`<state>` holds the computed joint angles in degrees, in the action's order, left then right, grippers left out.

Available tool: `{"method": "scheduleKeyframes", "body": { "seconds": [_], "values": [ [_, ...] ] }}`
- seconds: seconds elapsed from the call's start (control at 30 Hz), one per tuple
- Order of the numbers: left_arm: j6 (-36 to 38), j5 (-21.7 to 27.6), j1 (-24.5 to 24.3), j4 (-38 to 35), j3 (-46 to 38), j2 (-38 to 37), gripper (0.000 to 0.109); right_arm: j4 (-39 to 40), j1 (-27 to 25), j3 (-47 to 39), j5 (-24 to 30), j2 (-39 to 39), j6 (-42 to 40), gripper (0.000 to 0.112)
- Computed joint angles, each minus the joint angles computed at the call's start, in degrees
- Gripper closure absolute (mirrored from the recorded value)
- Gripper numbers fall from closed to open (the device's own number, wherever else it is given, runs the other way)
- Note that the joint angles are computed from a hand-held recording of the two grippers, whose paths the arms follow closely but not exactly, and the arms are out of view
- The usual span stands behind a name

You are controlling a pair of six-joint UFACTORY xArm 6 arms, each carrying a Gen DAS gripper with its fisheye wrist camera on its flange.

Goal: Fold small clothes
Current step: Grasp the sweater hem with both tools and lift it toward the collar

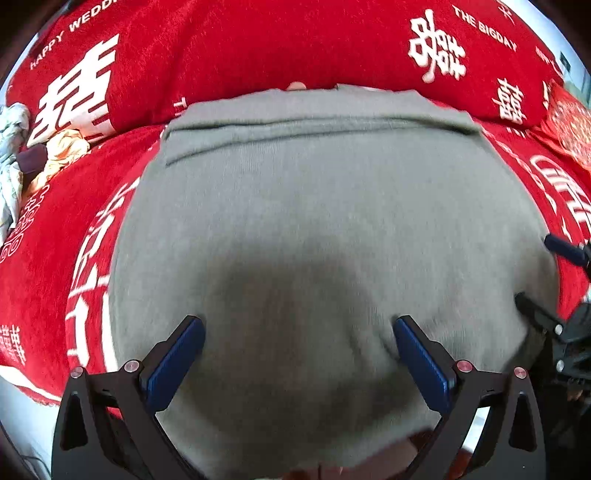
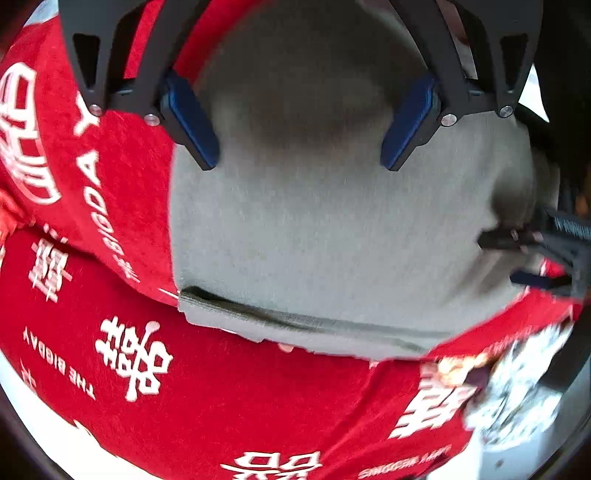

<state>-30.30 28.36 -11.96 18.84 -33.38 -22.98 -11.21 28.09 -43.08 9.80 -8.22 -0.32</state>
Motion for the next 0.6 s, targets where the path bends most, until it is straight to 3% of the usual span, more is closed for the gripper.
{"method": "scheduleKeyframes", "body": {
  "seconds": [0.07, 0.13, 0.3, 0.33, 0.43, 0.5, 0.6],
  "values": [
    [0.52, -0.14, -0.43, -0.46, 0.29, -1.25, 0.006, 2.78, 1.23, -0.13, 1.95, -1.41, -1.82, 0.020],
    [-2.06, -2.31, -1.14, 2.99, 0.37, -1.60, 0.006, 6.02, 3.43, -0.46, -0.41, -1.04, -5.02, 0.020],
    [-10.43, -5.04, -2.34, 12.81, 0.47, 2.16, 0.006, -1.86, 6.43, -4.10, -1.30, 4.42, -1.84, 0.020],
    [-10.58, -7.16, -1.70, 12.21, 2.01, 1.06, 0.006, -3.45, 6.33, -4.23, -0.34, 4.98, -0.90, 0.020],
    [-6.92, -6.91, -0.74, 9.23, 5.37, -2.35, 0.006, -2.49, 4.86, 1.01, -4.35, 2.35, -3.33, 0.020],
    [-4.81, -6.24, -0.42, 6.96, 7.73, -4.91, 0.006, -9.35, 3.62, 3.49, -5.11, 0.42, 1.33, 0.020],
    [-3.06, -3.86, -0.20, 2.05, 9.45, -8.34, 0.006, -17.10, 2.49, 5.45, -1.10, -2.90, 7.66, 0.020]
  ]
}}
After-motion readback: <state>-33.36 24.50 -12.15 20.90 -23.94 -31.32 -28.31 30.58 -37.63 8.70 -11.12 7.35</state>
